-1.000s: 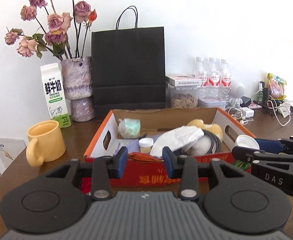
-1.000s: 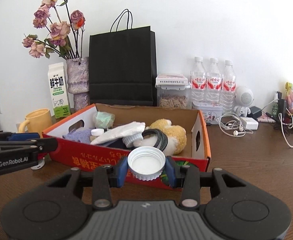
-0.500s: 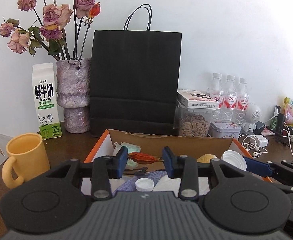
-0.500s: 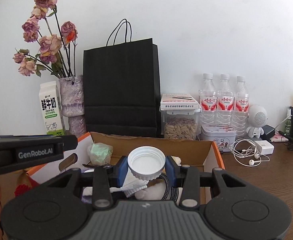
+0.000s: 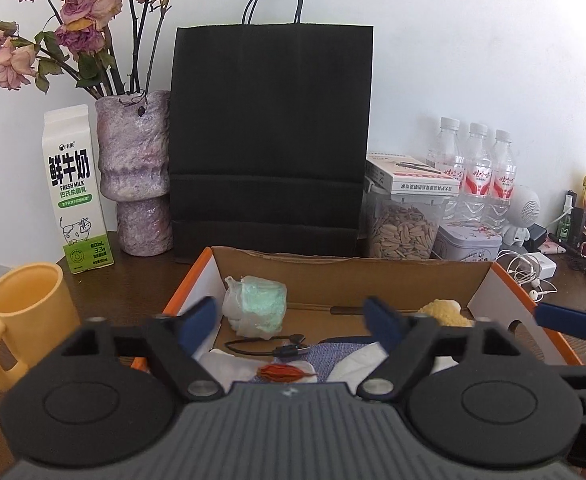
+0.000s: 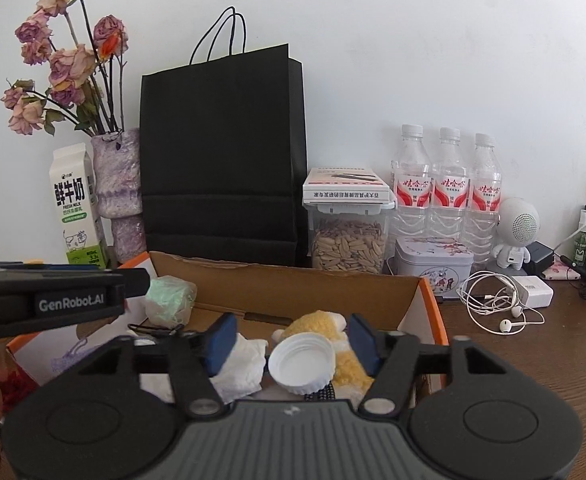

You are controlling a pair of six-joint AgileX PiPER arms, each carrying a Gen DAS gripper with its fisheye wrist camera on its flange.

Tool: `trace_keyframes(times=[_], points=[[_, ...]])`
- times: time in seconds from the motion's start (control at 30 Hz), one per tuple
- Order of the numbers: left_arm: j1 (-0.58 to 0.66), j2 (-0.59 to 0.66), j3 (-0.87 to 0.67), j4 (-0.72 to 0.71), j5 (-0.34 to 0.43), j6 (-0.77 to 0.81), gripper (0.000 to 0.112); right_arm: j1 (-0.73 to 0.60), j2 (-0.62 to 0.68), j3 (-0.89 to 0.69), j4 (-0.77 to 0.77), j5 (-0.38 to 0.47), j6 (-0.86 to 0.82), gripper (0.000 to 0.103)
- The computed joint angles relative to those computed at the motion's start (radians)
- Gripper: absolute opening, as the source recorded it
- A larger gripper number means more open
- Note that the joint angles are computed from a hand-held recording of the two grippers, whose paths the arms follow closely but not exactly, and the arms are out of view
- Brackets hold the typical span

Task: Organize objects
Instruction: 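Open both grippers inside the box to release the petal and cap, then lift both grippers out of the box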

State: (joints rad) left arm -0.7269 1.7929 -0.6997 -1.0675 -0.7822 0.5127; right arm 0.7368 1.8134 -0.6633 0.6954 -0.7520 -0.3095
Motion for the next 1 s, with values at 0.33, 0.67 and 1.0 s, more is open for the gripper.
trace_keyframes(times=[0.33, 0.67, 1.0], points=[[-0.004, -0.026, 0.014, -0.032, -0.001, -0.001, 0.103, 0.037, -0.012, 0.008, 0.048, -0.015, -0.053, 0.101], [-0.062, -0.121, 0.123, -0.072, -0.06, -0.019, 0.103, 0.094, -0.051, 0.054, 0.077, -0.034, -0.047, 0.103], [-0.136, -0.374, 0.358, -0.213, -0.102, 0.036, 0.103, 0.32, -0.083, 0.093, 0.284, -0.099, -0.116, 0.103]])
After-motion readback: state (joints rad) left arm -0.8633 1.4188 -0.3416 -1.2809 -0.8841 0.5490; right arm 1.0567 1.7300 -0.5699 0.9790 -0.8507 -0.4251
